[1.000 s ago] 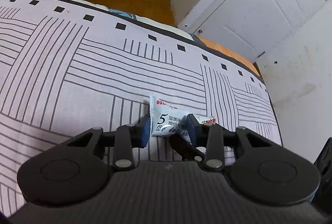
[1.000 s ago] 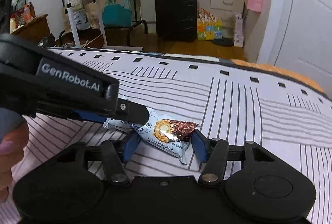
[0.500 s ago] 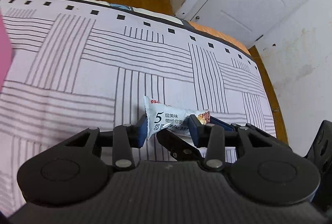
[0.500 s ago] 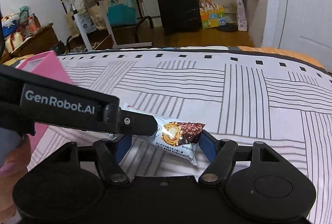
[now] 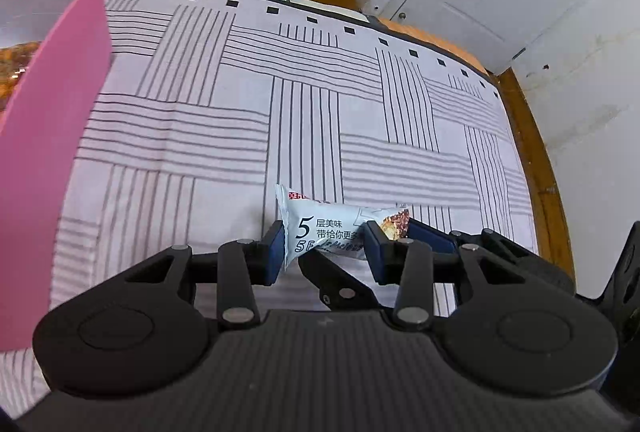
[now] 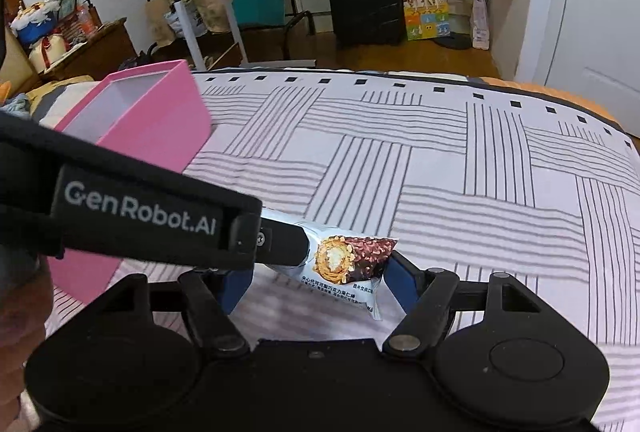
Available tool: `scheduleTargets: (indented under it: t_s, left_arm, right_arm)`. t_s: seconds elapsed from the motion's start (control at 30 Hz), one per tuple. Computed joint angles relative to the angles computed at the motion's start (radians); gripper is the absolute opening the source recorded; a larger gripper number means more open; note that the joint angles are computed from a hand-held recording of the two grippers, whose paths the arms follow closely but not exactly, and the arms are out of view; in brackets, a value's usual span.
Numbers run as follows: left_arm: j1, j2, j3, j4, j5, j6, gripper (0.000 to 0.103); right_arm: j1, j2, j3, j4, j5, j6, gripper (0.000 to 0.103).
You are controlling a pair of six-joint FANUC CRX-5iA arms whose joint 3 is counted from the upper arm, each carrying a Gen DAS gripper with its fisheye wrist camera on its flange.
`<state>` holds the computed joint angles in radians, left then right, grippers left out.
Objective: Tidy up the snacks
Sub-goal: 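Carry the white snack bar over the pink box with the left tool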
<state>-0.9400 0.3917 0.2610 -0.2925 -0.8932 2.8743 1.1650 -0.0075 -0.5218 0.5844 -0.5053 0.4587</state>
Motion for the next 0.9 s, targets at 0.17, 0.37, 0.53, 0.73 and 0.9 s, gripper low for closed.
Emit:
scheduleTargets:
  t_s: [0.17, 0.37, 0.53, 0.73, 0.9]
  left_arm:
    - [-0.046, -0.052, -0.021, -0.029, -0.032, 0.048, 0.039]
    - [-0.111, -0.134, -0.064, -0.081, -0.056, 0.147, 0.039]
    - [-0.163, -0.191, -0.085, -0.116, -0.094, 0.174, 0.039]
    - [-0.247, -0.236, -0.078, -0.227, -0.186, 0.262, 0.04]
    - [-0.275, -0.291, -0.125, -0.278, -0.192, 0.33, 0.044]
  right_arm:
    - [0.07, -0.059, -0.001, -0.014, -0.086, 0.02, 0.078]
    - [0.164, -0.114, 0.021, -0.017, -0.197, 0.053, 0.078]
    - [0.244, -0.134, 0.042, 0.034, -0.276, 0.036, 0.079]
    - [0.295, -0.139, 0.072, 0.06, -0.297, 0.045, 0.079]
    - [0.323, -0.106, 0.096, 0.116, -0.296, 0.037, 0.082]
